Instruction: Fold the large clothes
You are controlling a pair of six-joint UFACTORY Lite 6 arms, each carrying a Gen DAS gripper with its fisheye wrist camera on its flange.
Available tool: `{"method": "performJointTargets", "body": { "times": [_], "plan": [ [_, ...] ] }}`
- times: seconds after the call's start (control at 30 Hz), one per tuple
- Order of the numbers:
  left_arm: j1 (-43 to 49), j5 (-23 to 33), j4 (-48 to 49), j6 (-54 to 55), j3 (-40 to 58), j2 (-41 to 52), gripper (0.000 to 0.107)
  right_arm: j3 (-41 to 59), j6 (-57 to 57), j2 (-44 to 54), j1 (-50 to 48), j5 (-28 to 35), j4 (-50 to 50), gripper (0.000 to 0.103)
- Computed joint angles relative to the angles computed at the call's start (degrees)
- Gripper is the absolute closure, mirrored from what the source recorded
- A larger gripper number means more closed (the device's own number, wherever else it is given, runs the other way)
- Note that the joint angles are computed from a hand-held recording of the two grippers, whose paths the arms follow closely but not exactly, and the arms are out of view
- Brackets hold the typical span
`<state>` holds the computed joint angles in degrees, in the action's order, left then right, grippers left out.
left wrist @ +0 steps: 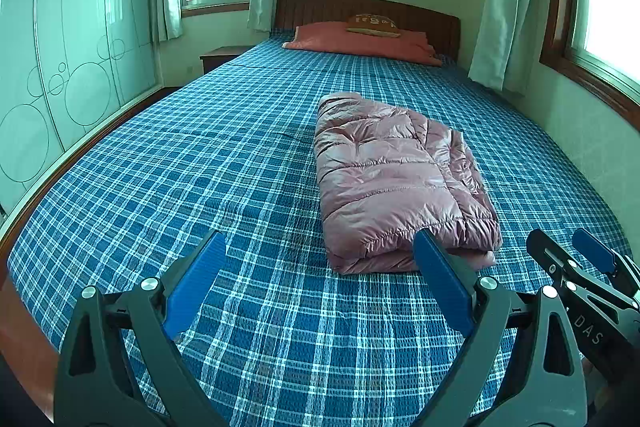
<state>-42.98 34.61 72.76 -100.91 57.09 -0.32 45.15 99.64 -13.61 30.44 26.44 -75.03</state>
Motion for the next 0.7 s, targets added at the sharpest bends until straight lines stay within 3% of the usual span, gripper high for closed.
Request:
{"method": "performJointTargets", "body": {
  "times": [0.7],
  "plan": [
    [0.1,-0.4,0.6,-0.8,-0.2,0.5,0.012,0.2,0.2,0.8,0.1,0.1,-0.7,0.028]
  ]
}}
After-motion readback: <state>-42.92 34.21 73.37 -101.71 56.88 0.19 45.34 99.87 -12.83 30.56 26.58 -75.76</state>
